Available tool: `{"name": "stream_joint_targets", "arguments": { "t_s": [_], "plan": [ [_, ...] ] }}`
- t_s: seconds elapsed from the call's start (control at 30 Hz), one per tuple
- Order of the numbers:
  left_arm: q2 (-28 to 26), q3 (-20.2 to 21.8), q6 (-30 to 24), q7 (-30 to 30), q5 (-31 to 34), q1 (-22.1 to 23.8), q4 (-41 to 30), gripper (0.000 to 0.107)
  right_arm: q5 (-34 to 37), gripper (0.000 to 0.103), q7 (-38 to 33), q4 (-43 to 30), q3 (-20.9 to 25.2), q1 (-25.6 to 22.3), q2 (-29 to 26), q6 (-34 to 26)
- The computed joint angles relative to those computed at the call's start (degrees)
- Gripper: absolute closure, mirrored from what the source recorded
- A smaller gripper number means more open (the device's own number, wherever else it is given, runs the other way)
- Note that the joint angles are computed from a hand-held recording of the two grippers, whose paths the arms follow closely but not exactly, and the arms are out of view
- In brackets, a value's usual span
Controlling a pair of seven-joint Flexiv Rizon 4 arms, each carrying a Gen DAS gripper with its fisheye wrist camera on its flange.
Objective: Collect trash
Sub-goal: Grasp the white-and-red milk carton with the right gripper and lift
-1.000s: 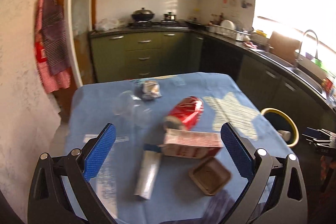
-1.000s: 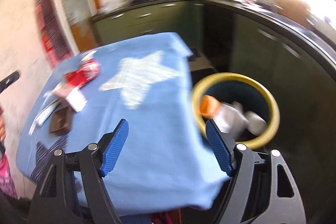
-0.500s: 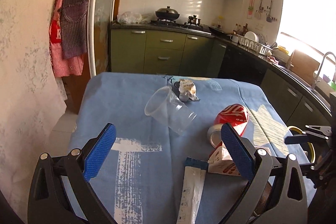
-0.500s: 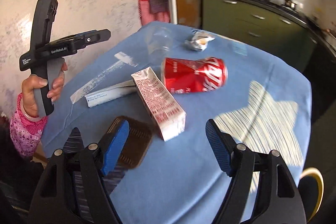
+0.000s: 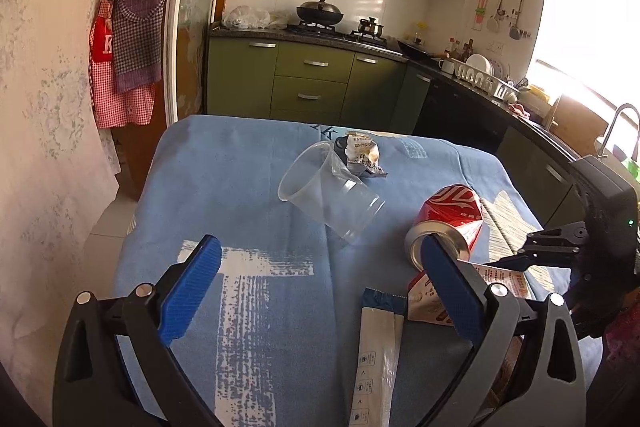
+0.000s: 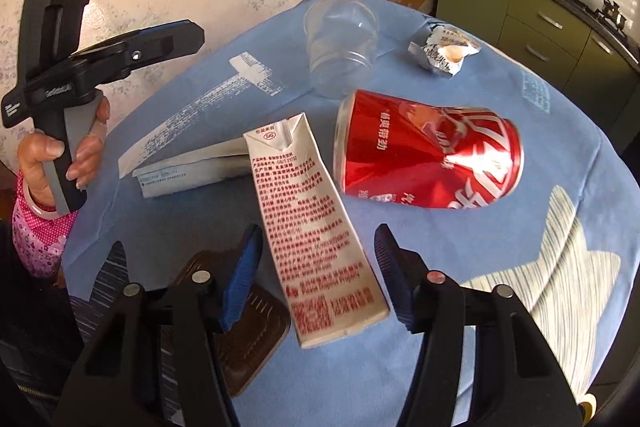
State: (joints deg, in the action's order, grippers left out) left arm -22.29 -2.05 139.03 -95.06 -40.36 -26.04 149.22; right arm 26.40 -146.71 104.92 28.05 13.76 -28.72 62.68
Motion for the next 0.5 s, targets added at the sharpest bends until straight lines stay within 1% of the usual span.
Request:
{"name": "stream_joint_targets", "arguments": {
  "t_s": [0.07,0.13,0.2,0.3,0.37,0.5],
  "plan": [
    [-0.3,-0.1,-0.3,0.1,0.0,-0.1,-0.2,0.009,-0.8,0.065,0.7,-0.4,-0.4,0.9,-0.6,-0.2],
    [-0.4,-0.1,-0.6,-0.1,0.6,0.2,-0.3,0.009,-0.6,0.068,0.2,-0.3,0.0,0.7,-0.8,0.2],
    [-0.2,-0.1,-1.0,-0.8,1.7,0.8,-0.2,0.009,0.0,0.068,-0.3,0.2,0.5,0.2,-0.4,1.2],
    [-0.3,0.0,-0.9,-1.7,2.6,1.0,0.0,0.009,2.9,0.069,-2.7,0.5,2.4,-2.4,1.0,0.6],
    [-0.4,0.1,-0.8,-1.7,2.5,0.8,-0.1,0.009,6.3,0.069,-5.4,1.0,3.8,-4.7,2.9,-1.1],
    [-0.5,0.1,-1.1,-2.7,4.2,1.5,0.0,0.009,13.7,0.069,-10.7,3.0,4.1,-7.3,7.8,-2.6]
  ]
}}
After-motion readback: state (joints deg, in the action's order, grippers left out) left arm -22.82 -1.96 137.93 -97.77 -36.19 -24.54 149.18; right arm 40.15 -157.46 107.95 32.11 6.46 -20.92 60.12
